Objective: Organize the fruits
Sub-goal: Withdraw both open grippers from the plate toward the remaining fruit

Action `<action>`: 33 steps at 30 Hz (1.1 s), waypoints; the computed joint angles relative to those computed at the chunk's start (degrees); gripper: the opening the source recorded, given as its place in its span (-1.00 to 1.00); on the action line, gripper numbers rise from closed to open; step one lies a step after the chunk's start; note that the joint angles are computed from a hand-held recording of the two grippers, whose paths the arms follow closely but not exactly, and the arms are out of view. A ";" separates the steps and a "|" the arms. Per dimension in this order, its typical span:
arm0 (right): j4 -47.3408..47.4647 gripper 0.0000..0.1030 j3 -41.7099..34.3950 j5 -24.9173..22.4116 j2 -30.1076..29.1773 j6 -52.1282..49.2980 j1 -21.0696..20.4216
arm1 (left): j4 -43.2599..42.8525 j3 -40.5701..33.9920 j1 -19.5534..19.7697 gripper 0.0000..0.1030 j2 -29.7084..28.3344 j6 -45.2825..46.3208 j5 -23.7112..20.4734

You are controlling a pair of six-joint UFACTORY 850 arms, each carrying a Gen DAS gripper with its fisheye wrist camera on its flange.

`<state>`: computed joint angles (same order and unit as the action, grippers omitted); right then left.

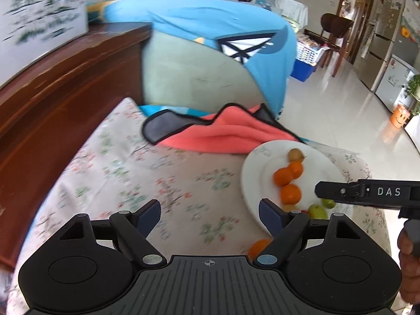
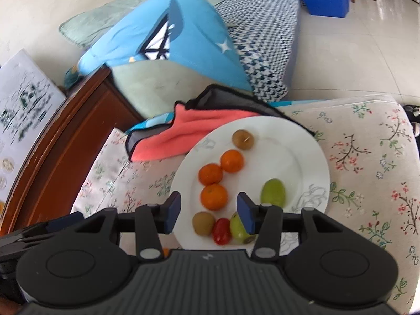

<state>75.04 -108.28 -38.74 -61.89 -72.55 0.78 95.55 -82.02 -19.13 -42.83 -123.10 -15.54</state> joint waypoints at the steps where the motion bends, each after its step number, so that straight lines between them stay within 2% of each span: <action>1: 0.00 -0.05 0.31 -0.32 0.15 -0.74 0.03 | 0.55 1.11 0.05 0.62 0.71 -0.77 -0.38; 8: -2.31 -0.05 2.31 -3.99 1.08 -2.59 0.25 | 0.08 5.70 0.49 0.62 3.53 -0.65 -1.06; 18: -7.98 -0.05 3.73 -7.60 1.34 3.84 0.12 | -14.39 6.47 0.67 0.62 2.40 16.58 1.25; 24: -10.79 -0.05 3.05 -7.40 0.62 9.69 0.49 | -23.85 5.69 0.44 0.62 1.21 27.38 0.93; 33: -12.66 -0.07 3.74 -3.98 0.85 11.53 1.91 | -29.37 5.48 0.57 0.62 0.16 33.42 1.19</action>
